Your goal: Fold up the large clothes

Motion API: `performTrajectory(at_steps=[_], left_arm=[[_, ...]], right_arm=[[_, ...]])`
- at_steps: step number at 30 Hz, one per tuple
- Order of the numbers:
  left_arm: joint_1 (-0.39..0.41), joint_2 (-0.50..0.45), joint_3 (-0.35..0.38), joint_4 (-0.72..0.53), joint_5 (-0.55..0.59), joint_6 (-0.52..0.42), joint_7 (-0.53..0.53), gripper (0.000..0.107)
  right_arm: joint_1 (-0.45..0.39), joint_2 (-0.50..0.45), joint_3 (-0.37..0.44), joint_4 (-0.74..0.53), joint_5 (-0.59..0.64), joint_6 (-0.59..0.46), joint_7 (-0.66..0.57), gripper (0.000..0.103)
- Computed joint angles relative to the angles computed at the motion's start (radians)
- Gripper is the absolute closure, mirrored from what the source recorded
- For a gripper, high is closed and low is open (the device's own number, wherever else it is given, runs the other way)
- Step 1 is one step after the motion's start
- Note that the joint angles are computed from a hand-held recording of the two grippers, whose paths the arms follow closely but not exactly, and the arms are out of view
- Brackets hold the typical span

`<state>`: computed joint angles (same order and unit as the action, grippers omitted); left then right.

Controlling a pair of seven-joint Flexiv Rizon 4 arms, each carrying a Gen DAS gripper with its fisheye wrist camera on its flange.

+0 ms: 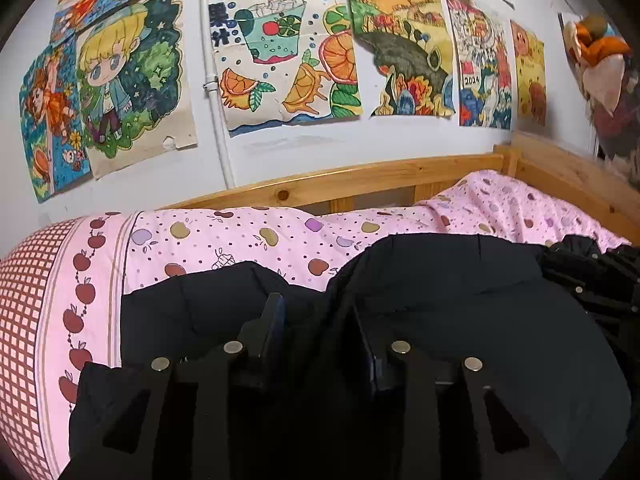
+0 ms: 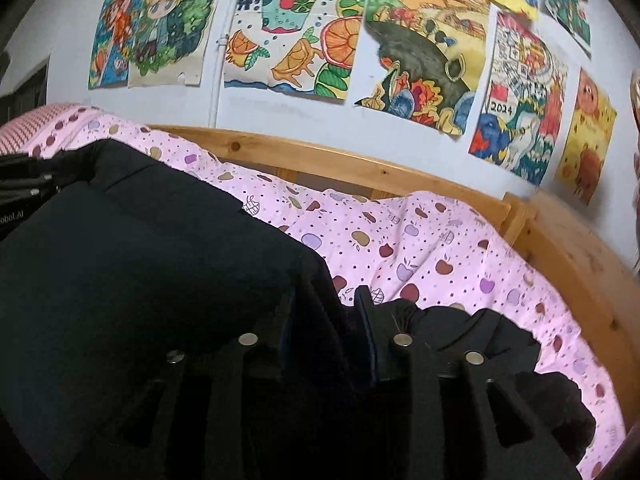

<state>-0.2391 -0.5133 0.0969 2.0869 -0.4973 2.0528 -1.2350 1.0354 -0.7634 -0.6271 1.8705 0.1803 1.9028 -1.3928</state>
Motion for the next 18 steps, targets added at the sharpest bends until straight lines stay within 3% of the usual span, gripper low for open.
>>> performTrajectory(at_steps=[2, 3, 4, 5, 7, 9, 13, 15, 18], left_arm=[[0.1, 0.032, -0.078, 0.036, 0.104, 0.027, -0.07, 0.07], [0.141, 0.046, -0.106, 0.051, 0.156, 0.044, -0.104, 0.067], [0.177, 0.064, -0.123, 0.071, 0.224, 0.074, -0.158, 0.054], [0.186, 0.076, -0.129, 0.094, 0.237, 0.129, -0.177, 0.03], [0.148, 0.084, -0.094, 0.133, 0.22, 0.268, -0.214, 0.008], [0.182, 0.117, -0.109, 0.166, 0.277, 0.314, -0.276, 0.008], [0.286, 0.204, -0.148, 0.214, 0.479, 0.234, -0.382, 0.007], [0.358, 0.232, -0.181, 0.224, 0.643, 0.189, -0.427, 0.007], [0.346, 0.232, -0.169, 0.236, 0.716, 0.151, -0.38, 0.007]], right_arm=[[-0.038, 0.026, 0.05, 0.016, 0.001, 0.049, -0.007, 0.068], [-0.047, 0.041, 0.065, 0.026, 0.011, 0.072, -0.017, 0.061], [-0.047, 0.058, 0.075, 0.049, 0.035, 0.125, -0.034, 0.054], [-0.043, 0.068, 0.076, 0.06, 0.054, 0.154, -0.053, 0.039], [0.015, 0.085, 0.038, 0.103, 0.129, 0.253, -0.11, 0.026], [0.045, 0.124, 0.033, 0.142, 0.159, 0.3, -0.166, 0.022], [0.007, 0.242, 0.132, 0.24, 0.097, 0.329, -0.25, 0.018], [-0.021, 0.28, 0.186, 0.279, 0.068, 0.32, -0.283, 0.014], [-0.043, 0.304, 0.236, 0.3, 0.059, 0.263, -0.329, 0.014]])
